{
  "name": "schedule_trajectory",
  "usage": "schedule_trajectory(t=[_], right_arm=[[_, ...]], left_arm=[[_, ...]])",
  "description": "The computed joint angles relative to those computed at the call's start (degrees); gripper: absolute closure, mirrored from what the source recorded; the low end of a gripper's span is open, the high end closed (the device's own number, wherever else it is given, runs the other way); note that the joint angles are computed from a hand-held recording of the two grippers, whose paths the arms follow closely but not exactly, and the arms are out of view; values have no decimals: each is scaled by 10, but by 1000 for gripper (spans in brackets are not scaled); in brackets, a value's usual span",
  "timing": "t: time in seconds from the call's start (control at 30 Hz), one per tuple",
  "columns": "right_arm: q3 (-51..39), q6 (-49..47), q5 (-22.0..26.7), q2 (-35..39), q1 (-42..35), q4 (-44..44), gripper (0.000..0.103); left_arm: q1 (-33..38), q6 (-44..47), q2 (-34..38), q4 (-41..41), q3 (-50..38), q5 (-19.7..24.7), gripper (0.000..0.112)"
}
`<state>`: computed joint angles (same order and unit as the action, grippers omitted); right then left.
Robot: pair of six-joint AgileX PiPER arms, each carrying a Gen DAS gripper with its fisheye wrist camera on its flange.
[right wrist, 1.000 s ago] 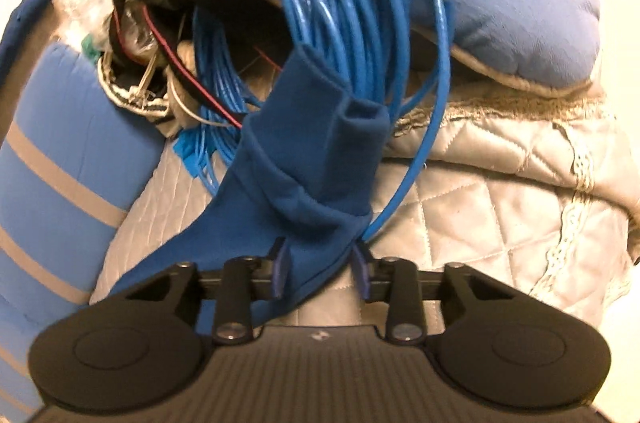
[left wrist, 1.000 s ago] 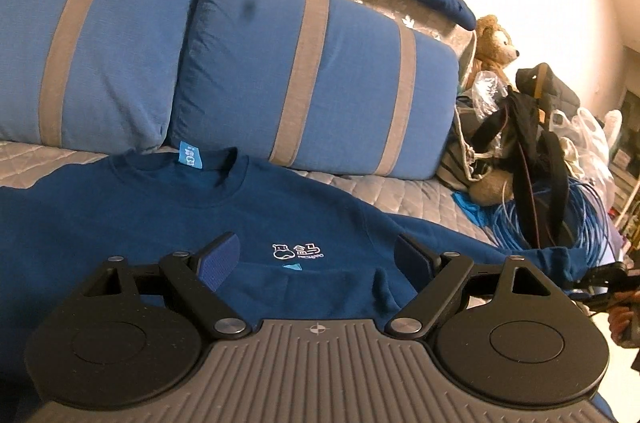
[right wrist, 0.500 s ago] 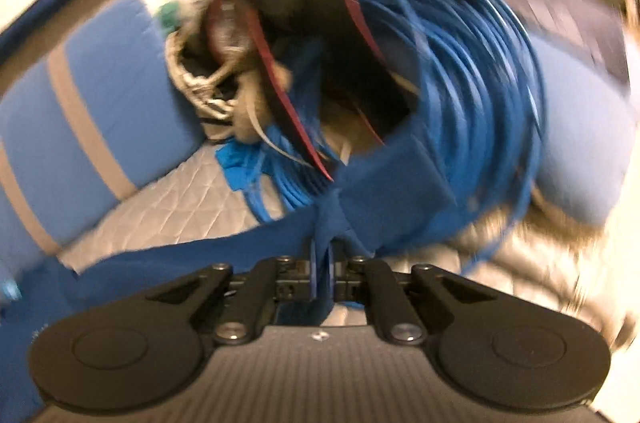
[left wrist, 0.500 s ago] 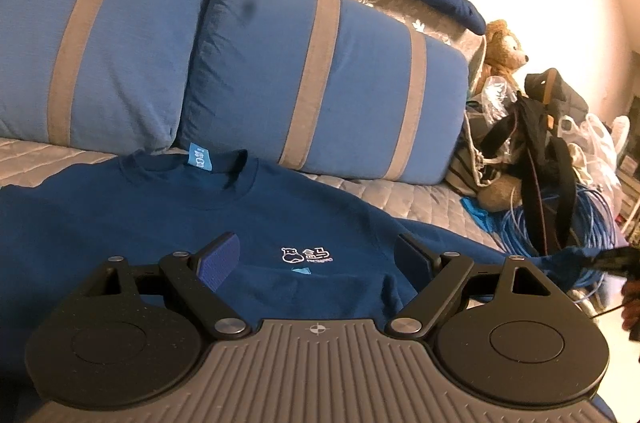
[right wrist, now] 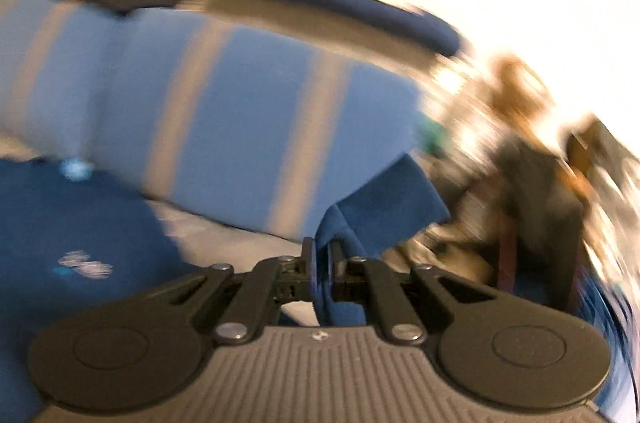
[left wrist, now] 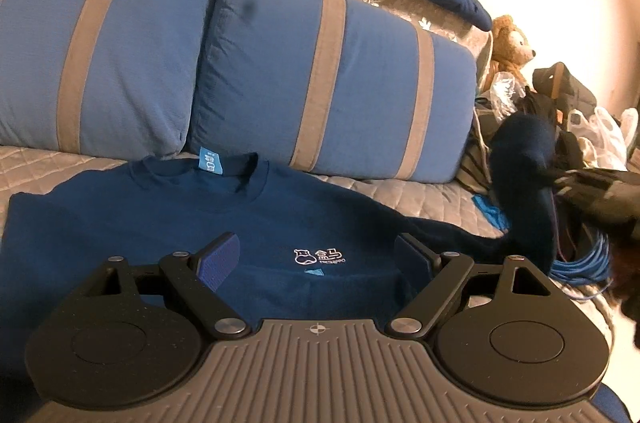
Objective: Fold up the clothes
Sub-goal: 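Carry the held sleeve across the sweatshirt body with the right tool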
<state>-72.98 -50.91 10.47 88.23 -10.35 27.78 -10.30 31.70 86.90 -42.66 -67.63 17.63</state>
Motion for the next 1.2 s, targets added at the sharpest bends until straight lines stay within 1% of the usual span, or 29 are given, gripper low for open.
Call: schedule_trajectory(t=[0.03, 0.1, 0.2, 0.27, 0.33, 0.37, 0.4, 0.43, 0.53, 0.57, 0.6, 0.67, 0.8, 0.93, 1.03, 1.07, 1.1, 1.13, 1.17, 1.2], right_arm=[[10, -35, 2, 0, 28, 6, 98], [13, -69, 36, 9, 67, -10, 98], [1, -124, 129, 34, 104, -43, 99], [-6, -167, 185, 44, 112, -64, 99], [0, -192, 203, 40, 113, -84, 97], [3, -204, 211, 37, 114, -95, 93], [6, -218, 218, 34, 112, -100, 79], [8, -237, 223, 30, 107, -93, 71], [9, -270, 237, 20, 96, -93, 71], [11, -275, 235, 17, 94, -96, 69], [16, -283, 228, 12, 93, -95, 65], [22, -293, 219, 7, 94, -91, 63], [32, -279, 201, 2, 111, -95, 59], [30, -244, 177, 17, 131, -125, 59], [21, -223, 170, 34, 140, -149, 63], [20, -221, 172, 35, 142, -156, 68], [20, -219, 173, 35, 144, -163, 82], [19, -218, 174, 36, 145, -170, 91], [19, -216, 176, 37, 147, -177, 94], [19, -217, 176, 36, 146, -176, 95]], left_arm=[[3, 12, 0, -14, 0, 4, 27], [7, 30, 0, -35, 0, 11, 27], [8, 31, 0, -35, -2, 17, 27], [8, 32, 0, -36, -3, 20, 27], [10, 38, 2, -43, -6, 26, 27], [9, 38, 2, -41, -7, 26, 27], [8, 36, 2, -39, -8, 26, 27], [6, 37, 1, -38, -7, 24, 27], [3, 79, -4, -75, 2, 15, 27], [0, 92, -6, -86, 6, 10, 27], [-2, 106, -7, -98, 9, 5, 27], [-8, 112, -9, -101, 13, -6, 27], [-11, 121, -12, -114, 20, -24, 27], [-5, 109, -11, -111, 17, -15, 27], [10, 112, -5, -128, 9, 16, 27], [17, 112, -1, -137, 6, 30, 27], [24, 111, 2, -145, 2, 44, 27], [31, 109, 6, -153, -2, 58, 27], [39, 101, 11, -157, -8, 75, 27], [50, 74, 20, -150, -22, 104, 27]])
